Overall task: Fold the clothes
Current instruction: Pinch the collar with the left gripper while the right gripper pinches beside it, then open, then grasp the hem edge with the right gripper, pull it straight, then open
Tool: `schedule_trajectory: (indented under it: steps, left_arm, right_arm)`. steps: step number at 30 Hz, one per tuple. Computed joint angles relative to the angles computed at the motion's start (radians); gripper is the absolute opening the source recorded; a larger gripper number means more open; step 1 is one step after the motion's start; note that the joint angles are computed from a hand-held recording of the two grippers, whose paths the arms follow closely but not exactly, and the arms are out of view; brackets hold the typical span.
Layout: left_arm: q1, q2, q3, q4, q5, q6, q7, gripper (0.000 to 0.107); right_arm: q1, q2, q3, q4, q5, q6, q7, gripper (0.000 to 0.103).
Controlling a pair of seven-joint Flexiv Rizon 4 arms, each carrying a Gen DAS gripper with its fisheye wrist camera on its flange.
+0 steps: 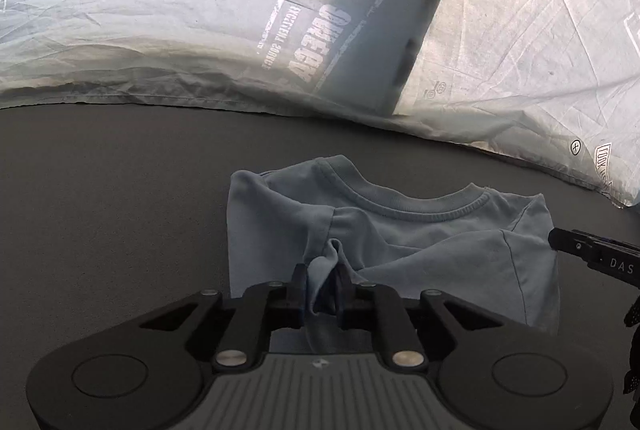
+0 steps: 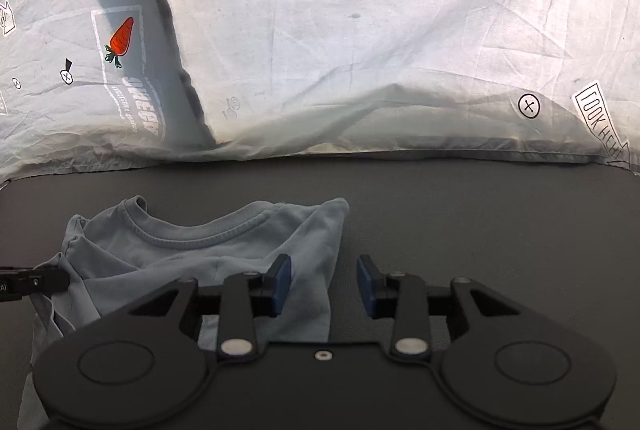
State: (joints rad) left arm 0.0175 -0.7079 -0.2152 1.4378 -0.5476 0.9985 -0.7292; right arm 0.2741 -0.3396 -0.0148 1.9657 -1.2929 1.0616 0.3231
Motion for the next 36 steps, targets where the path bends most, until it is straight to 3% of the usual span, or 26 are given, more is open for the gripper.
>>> schedule_trajectory:
  steps: [2,3,4,6,8,14,17,18,20,23,26,28,29,31,34,36]
  left_arm:
    - [0.026,0.034,-0.024,0.045,-0.042,0.026,0.020,0.027]
    - [0.040,0.061,-0.038,0.080,-0.070,0.045,0.035,0.036]
    - [0.054,0.090,-0.051,0.117,-0.099,0.057,0.054,0.047]
    - [0.074,0.159,-0.056,0.193,-0.152,0.065,0.083,0.055]
    - [0.091,0.238,-0.045,0.283,-0.204,0.039,0.125,0.055]
    - [0.096,0.475,0.084,0.553,-0.239,-0.122,0.237,0.053]
    - [0.079,0.568,0.153,0.661,-0.241,-0.197,0.278,0.036]
    - [0.077,0.596,0.181,0.688,-0.223,-0.246,0.279,0.029]
    - [0.066,0.631,0.227,0.727,-0.181,-0.296,0.276,0.026]
    - [0.066,0.676,0.279,0.781,-0.129,-0.345,0.294,0.024]
    - [0.081,0.718,0.317,0.817,-0.127,-0.399,0.316,0.024]
    - [0.095,0.741,0.337,0.829,-0.103,-0.429,0.310,0.024]
    - [0.102,0.752,0.347,0.834,-0.091,-0.445,0.307,0.024]
    - [0.121,0.773,0.367,0.843,-0.064,-0.480,0.303,0.026]
    - [0.143,0.790,0.385,0.852,-0.051,-0.526,0.310,0.026]
    - [0.152,0.802,0.392,0.863,-0.049,-0.537,0.326,0.026]
  right_arm:
    - [0.015,0.045,0.015,0.036,-0.010,-0.042,0.011,0.043]
    - [0.017,0.072,0.027,0.060,-0.013,-0.056,0.030,0.042]
    - [0.014,0.100,0.041,0.089,-0.011,-0.052,0.071,0.039]
    - [0.007,0.150,0.076,0.148,0.018,-0.025,0.152,0.026]
    - [0.006,0.207,0.109,0.219,0.019,0.012,0.271,0.010]
    - [0.014,0.262,0.168,0.312,-0.213,0.212,0.702,0.008]
    - [0.040,0.226,0.188,0.293,-0.301,0.270,0.810,0.008]
    - [0.053,0.207,0.197,0.287,-0.281,0.280,0.794,0.008]
    - [0.096,0.170,0.218,0.276,-0.187,0.266,0.716,0.008]
    - [0.153,0.117,0.209,0.247,-0.202,0.272,0.736,0.009]
    - [0.176,0.093,0.198,0.214,-0.301,0.317,0.821,0.009]
    - [0.200,0.101,0.218,0.219,-0.273,0.288,0.825,0.010]
    - [0.217,0.108,0.230,0.225,-0.237,0.263,0.807,0.010]
    - [0.271,0.145,0.272,0.254,-0.050,0.147,0.689,0.012]
    - [0.348,0.186,0.319,0.269,0.171,-0.012,0.593,0.027]
    - [0.372,0.193,0.311,0.283,0.174,-0.006,0.626,0.029]
